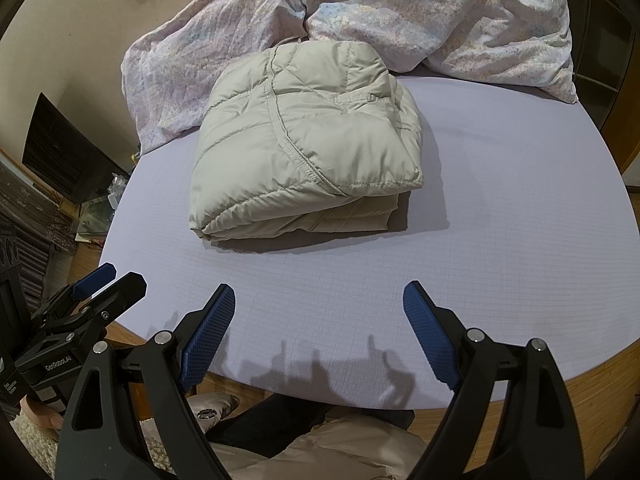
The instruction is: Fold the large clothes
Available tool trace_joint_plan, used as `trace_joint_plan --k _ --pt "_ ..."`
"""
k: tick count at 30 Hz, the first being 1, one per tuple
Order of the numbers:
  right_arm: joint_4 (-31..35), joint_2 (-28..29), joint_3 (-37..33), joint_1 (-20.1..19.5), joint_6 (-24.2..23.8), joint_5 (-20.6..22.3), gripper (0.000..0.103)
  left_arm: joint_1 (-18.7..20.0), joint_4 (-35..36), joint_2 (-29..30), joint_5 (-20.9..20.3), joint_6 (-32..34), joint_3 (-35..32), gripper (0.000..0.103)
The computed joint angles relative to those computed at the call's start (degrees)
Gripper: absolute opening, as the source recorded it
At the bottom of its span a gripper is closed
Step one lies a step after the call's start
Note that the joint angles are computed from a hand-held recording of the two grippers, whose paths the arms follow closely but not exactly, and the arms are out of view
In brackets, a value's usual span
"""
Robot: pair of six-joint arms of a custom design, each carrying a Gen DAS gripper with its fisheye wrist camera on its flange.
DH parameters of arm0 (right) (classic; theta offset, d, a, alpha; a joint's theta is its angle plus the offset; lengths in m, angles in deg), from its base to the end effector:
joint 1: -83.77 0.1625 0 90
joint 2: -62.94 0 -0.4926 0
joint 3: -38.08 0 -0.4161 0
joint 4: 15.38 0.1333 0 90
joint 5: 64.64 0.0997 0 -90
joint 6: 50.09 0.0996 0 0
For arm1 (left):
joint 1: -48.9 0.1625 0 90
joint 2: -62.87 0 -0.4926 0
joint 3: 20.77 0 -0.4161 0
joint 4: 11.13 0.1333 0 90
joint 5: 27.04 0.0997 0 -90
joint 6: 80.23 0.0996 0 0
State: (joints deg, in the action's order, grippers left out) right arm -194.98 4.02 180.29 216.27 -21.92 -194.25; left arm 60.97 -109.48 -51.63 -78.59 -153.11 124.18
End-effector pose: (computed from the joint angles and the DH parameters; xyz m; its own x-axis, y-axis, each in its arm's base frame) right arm 0.3288 -0.2555 0.1058 -0.8595 -0.0673 0.5067 -0.3015 0.8673 -0.3961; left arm -0.1718 -0.2364 0.2901 -0.8468 0.0547 -0.5292 0.3288 0.8357 -0.4399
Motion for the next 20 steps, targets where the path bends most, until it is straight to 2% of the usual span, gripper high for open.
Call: trace_joint_plan --k 20 --pt "0.21 -0.33 0.03 -0.21 -0.25 0.14 0.088 0.45 0.29 -0.42 0.0 0.52 -0.13 0.101"
